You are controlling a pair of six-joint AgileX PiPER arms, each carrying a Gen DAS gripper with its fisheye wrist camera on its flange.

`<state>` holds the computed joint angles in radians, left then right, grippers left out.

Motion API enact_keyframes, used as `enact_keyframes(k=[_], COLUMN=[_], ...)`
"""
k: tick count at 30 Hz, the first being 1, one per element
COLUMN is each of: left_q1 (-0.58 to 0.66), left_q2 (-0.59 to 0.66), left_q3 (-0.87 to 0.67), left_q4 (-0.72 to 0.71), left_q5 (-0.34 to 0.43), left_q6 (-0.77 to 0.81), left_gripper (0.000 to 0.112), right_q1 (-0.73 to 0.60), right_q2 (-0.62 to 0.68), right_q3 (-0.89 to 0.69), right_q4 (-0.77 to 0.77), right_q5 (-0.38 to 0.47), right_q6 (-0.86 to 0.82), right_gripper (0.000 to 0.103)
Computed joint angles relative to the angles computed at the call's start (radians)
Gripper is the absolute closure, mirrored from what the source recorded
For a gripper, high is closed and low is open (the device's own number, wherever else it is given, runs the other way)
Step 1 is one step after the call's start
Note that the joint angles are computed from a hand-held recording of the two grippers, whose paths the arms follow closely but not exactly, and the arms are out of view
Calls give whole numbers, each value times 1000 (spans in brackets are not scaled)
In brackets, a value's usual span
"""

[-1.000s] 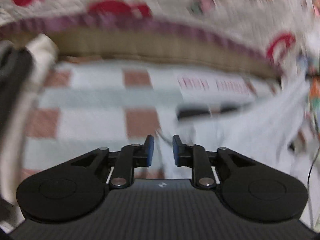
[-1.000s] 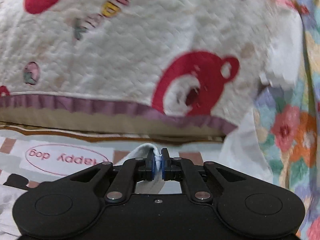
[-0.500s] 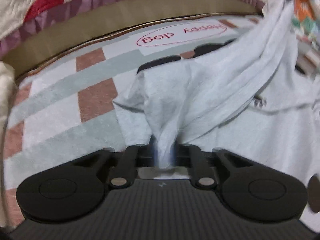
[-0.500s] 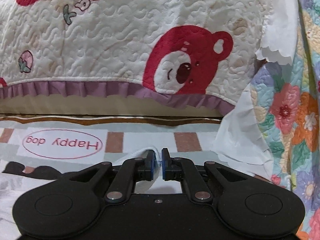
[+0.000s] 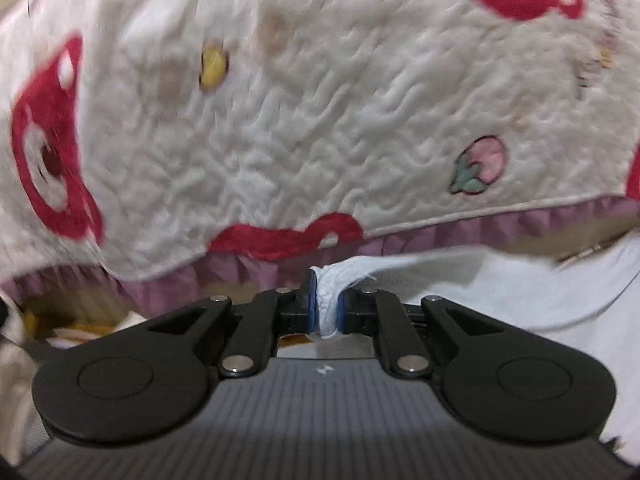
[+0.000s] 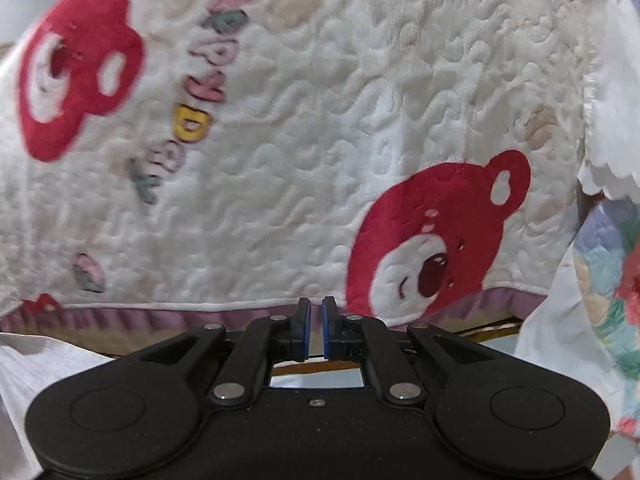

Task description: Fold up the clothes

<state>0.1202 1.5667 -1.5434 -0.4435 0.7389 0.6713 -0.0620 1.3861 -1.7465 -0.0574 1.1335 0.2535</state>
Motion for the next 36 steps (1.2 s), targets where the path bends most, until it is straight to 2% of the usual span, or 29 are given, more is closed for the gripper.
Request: enact_keyframes(k=[1,4,7,10,11,13,15,18,20,21,23,27,32,36], left_q1=[-26,-81,-74,-33,-23,-2,22,64,100,107,115,149,209,182], left_q2=[38,114,187,205,205,207,223,278,293,298,283,245,184,148], left_q3=[-7,50,98,147,161,179,148,50,25,19,48,133,242,294], left_q4=[72,274,381,312,280,212,133,26,-54,-80,-114,-212,-368,-340], left_q5=[-20,-117,-147,-174,-185,-196,-157,-60,-17,-9,-26,-59,-49,-96], left_q6=[-59,-196,-333,-282,-250,-182,-133,-112,-93,-88,-63,29,160,185], left_gripper=[103,103,103,103,103,102,102,102,102,102,102,100,99,99], right_q1=[-3,-13,-35,-9,4,29,39,63,119,155,184,164,166,153], right_q2=[10,-16,-45,-46,-45,-23,14,53,82,97,108,112,171,219], right_q3=[12,162,347,454,470,482,478,511,532,541,570,623,622,582], right_q4=[6,41,142,189,196,232,292,362,313,242,170,213,164,96], right_q5=[9,-68,-115,-127,-128,-128,-132,-200,-259,-288,-345,-478,-631,-695], right_q6=[-20,-84,-170,-267,-298,-367,-408,-412,-369,-308,-229,-221,-84,87], right_gripper=[97,88,88,81,75,71,69,67,67,67,68,68,70,71])
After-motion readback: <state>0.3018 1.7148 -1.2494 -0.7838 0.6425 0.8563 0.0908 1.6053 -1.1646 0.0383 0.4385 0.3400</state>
